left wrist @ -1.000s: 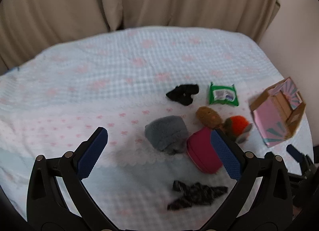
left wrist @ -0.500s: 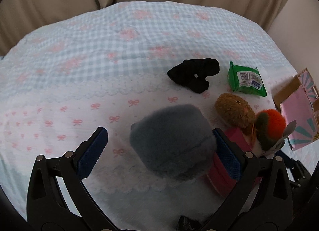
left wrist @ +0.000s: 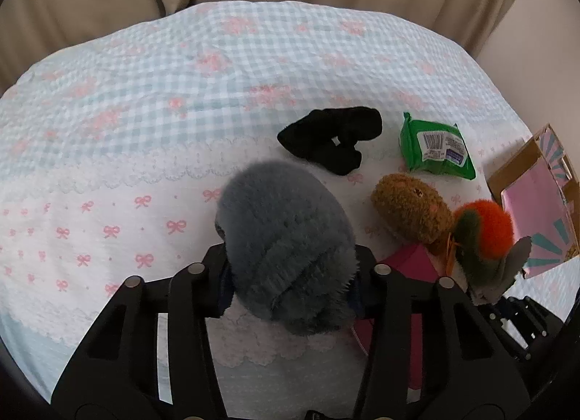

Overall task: Organize soft objects
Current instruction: 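Close the left tool on the grey plush while the right tool grasps the white cloth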

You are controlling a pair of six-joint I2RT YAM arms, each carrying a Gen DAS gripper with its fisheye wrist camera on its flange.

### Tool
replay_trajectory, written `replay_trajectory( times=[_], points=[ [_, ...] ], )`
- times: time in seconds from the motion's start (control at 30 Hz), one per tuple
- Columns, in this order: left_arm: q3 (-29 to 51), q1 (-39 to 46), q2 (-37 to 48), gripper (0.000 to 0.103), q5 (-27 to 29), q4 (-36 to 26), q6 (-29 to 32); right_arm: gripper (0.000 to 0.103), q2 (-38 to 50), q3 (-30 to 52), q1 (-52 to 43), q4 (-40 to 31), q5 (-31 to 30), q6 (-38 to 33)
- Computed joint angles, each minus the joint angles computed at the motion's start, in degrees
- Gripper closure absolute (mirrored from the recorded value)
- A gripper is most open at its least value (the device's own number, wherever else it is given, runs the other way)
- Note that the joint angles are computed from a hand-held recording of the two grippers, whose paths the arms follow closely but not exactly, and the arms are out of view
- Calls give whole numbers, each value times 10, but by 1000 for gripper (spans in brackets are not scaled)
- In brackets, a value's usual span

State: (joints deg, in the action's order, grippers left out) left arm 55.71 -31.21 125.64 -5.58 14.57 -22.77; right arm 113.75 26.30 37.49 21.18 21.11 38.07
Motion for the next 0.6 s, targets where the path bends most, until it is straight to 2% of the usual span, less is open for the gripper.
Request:
replay_trajectory(
  times=[0.2,0.33,0.5,0.6],
  points=[
    [-17,-1,-42,60,-7,-18,-12,91,-43,-14,3,-23,-5,20],
    [-38,-4,-93,60,-16,-44,-19,91,-124,-27,6,-86,-2,37],
    [-61,-19,-197,60,-34,-117,-39,91,-286,-29,1,-229,4,44],
    [-56,-38,-274,60,-52,-191,-56,91,-387,-16,3,-329,12,45]
  ],
)
